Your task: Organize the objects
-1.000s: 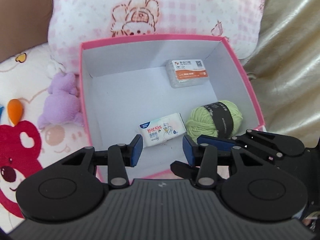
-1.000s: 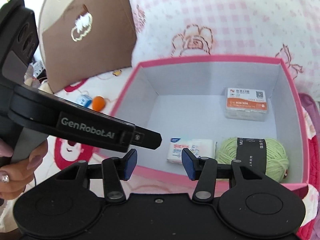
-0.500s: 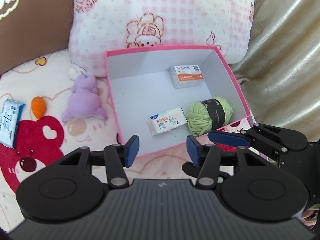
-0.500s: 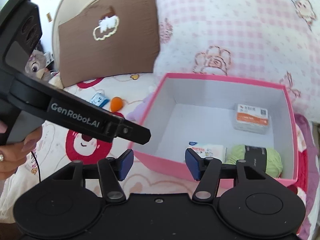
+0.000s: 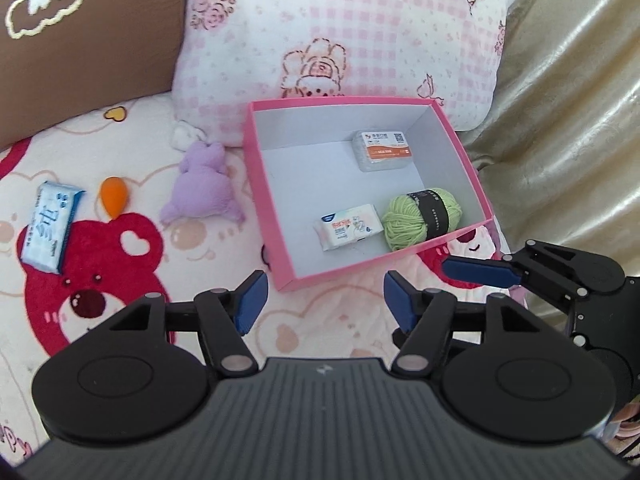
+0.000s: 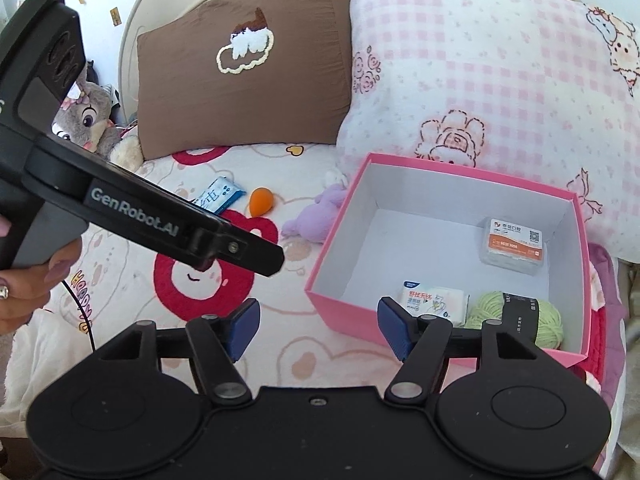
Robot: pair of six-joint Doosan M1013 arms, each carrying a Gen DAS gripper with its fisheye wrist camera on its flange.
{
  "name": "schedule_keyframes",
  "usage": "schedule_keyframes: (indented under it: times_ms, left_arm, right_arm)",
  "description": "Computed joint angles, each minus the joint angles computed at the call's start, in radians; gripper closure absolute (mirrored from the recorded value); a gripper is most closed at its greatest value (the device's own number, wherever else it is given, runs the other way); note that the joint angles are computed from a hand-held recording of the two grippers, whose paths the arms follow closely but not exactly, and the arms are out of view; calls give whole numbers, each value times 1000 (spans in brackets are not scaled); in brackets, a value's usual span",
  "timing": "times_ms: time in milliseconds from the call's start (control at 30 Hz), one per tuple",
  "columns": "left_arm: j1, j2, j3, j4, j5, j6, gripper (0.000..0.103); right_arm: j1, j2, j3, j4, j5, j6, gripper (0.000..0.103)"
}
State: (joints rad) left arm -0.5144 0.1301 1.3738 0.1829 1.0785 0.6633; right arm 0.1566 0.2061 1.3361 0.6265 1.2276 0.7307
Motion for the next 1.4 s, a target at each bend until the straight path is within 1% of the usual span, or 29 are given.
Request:
schedule_keyframes:
  times_ms: [67,133,167,433,567,767,833,900,967,1033,1167,1233,1300,1400]
  left_arm:
    - [-3,-12,7,9,9,-9,39]
    - [-6,-25,16,11,16,-19,30]
    - [-7,-33,23,14,15,-23,29]
    - [-10,-95,77,44,15,-44,27]
    - [-10,-124,99,51,12,-1,27]
    - [-9,-167,123,67,15,0,27]
    - [-11,-180,129,77,24,-6,27]
    - [-10,-188,135,86,37,-12,26]
    - [-4,-192,137,84,49,-11,26]
    - [4,-196,142,80,56,-17,25]
    - [18,-222,176,74,26,-41,19]
    - [17,-233,194,99,16,-80,19]
    - [14,-242,204,125,12,-90,19]
    - [29,-255,220,126,-7,-97,19]
  right_arm:
    - [3,-6,2,-1,7,1,32]
    - [7,-13,4,-5,10,0,31]
    - [9,-16,5,-7,12,-1,31]
    - [36,-42,16,-20,25,-27,27]
    - [53,-53,18,-20,39,-48,25]
    - [83,-64,14,-25,50,-69,23]
    - [93,-66,11,-28,54,-70,21]
    - [104,-71,15,-33,40,-75,17]
    - [116,-73,19,-38,18,-80,17]
    - [129,-69,14,-49,16,-79,17]
    - [143,-50,-5,-30,24,-65,17]
    - [151,-43,-7,-10,13,-64,17]
    - [159,-38,-5,9,-2,-80,17]
    - [178,-35,3,11,-39,-111,17]
